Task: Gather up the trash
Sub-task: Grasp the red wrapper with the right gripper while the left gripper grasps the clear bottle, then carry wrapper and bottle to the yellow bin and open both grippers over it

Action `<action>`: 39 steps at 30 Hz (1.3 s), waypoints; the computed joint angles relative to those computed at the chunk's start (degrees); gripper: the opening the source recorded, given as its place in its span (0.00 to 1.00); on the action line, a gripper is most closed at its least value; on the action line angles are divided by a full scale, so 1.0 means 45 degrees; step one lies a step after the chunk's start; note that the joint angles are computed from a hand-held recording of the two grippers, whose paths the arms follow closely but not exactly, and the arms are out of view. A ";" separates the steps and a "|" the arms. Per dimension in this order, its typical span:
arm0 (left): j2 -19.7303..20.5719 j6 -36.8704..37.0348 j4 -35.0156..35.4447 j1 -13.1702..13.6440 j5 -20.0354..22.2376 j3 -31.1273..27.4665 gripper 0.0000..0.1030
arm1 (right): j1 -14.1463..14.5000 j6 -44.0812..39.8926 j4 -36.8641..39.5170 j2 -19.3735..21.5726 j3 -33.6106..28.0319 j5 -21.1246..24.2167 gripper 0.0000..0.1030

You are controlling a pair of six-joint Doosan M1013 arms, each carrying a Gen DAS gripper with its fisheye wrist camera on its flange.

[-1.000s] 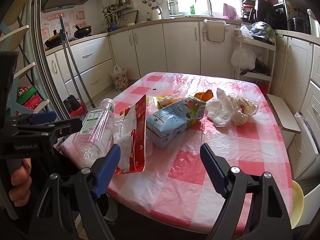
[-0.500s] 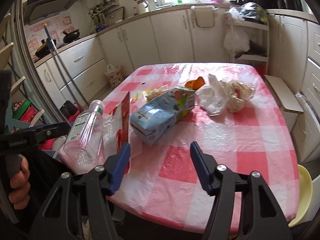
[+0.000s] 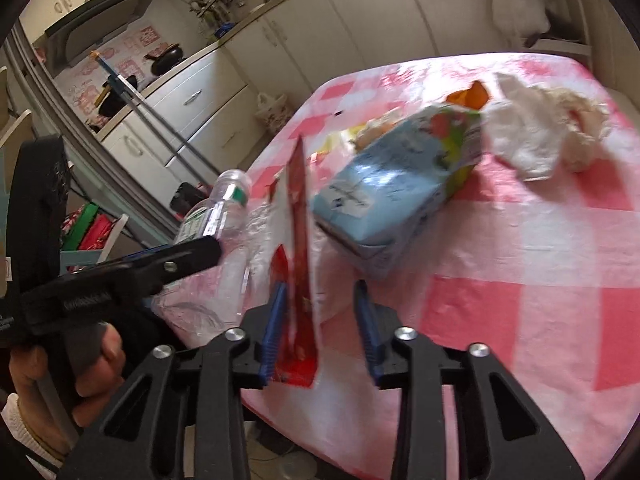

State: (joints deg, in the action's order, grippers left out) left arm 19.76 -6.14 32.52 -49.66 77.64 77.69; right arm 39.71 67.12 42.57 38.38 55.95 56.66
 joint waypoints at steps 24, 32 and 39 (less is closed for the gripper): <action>-0.0721 -0.2553 0.3042 -0.1058 -0.0252 0.0893 0.51 | -0.0229 -0.2477 -0.0232 -0.2200 0.2830 -0.4436 0.01; 0.0070 -0.1043 0.3892 -0.1438 -0.2012 -0.0458 0.51 | -0.0878 0.0870 -0.3136 -0.3205 0.4171 -0.6689 0.01; 0.1729 0.1282 0.3226 -0.1282 -0.3642 -0.3017 0.51 | -0.1456 0.6574 -0.9049 -0.3641 0.4771 -0.7194 0.01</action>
State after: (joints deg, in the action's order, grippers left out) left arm 27.54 -0.37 47.04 -55.43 61.25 64.12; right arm 33.16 96.70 1.85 22.00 77.42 24.29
